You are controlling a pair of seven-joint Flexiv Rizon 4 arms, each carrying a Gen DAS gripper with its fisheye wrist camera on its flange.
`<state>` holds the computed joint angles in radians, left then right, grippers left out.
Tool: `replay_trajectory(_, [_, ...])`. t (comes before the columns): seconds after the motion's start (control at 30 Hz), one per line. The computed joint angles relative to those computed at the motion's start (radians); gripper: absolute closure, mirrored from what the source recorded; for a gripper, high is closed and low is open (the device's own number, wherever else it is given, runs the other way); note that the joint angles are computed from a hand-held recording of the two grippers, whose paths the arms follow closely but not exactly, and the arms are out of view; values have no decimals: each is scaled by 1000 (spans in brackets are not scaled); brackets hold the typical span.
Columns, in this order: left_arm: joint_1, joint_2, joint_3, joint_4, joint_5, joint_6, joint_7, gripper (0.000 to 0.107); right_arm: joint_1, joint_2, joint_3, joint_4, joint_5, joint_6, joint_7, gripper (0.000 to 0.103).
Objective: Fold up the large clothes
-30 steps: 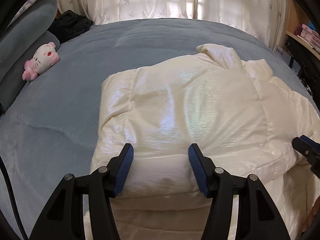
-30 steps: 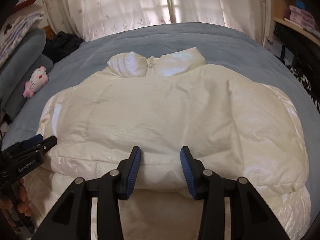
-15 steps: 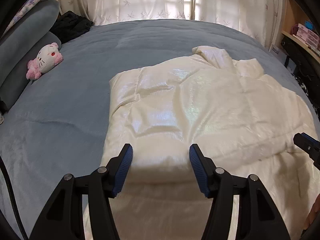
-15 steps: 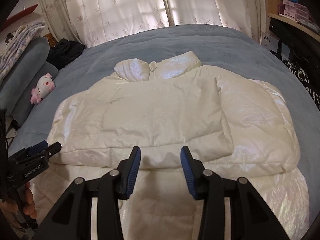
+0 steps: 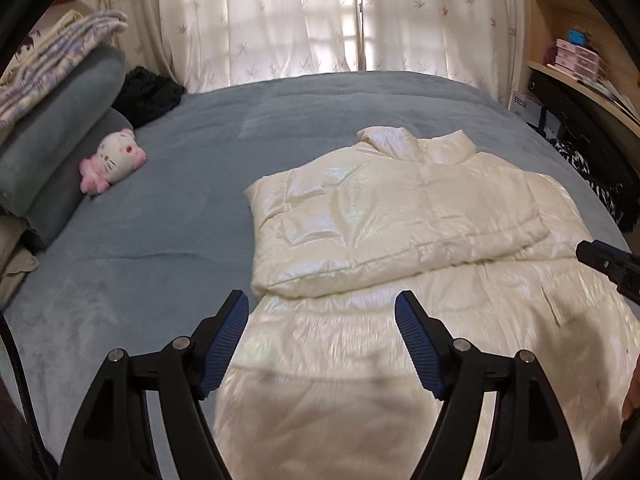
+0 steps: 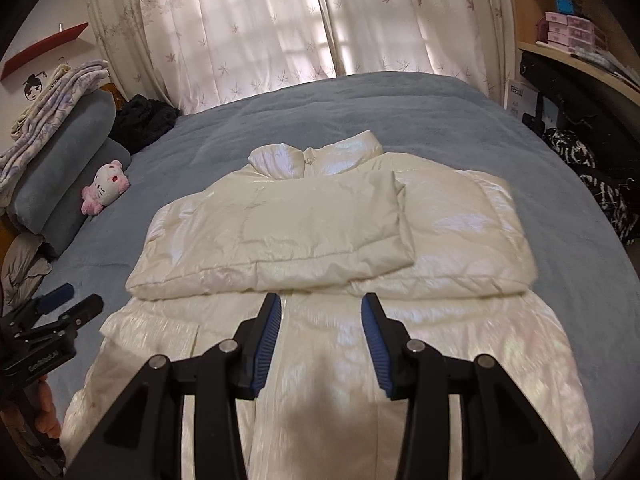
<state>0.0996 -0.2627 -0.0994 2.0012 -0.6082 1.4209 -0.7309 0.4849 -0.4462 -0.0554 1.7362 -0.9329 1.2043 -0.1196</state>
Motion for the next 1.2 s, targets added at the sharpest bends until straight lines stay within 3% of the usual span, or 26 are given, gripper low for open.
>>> replay_trajectory(0.07, [11,41,-4,35,-23,-12,26,31,7,31,-2,35,-22,-1,26,60])
replay_trajectory(0.27, [6,144,30,131,-184,-62,180,24,-18,140,39,158,-101,-16,106,45])
replay_trajectory(0.53, [28,215,172,186,-260,-280,279,24,-101,308,149,339,-70,-84,111,42])
replay_trajectory(0.67, [52,233,211,229,-274,-342,310,24,-146,403,197,446,-33,-133,130,38])
replay_trajectory(1.03, [139,193,249,259,-234,-534,223,24,-268,603,278,705,95,-141,292,38])
replay_trajectory(1.2, [146,182,234,275,-294,-549,231,18,-337,589,266,773,11,30,453,38])
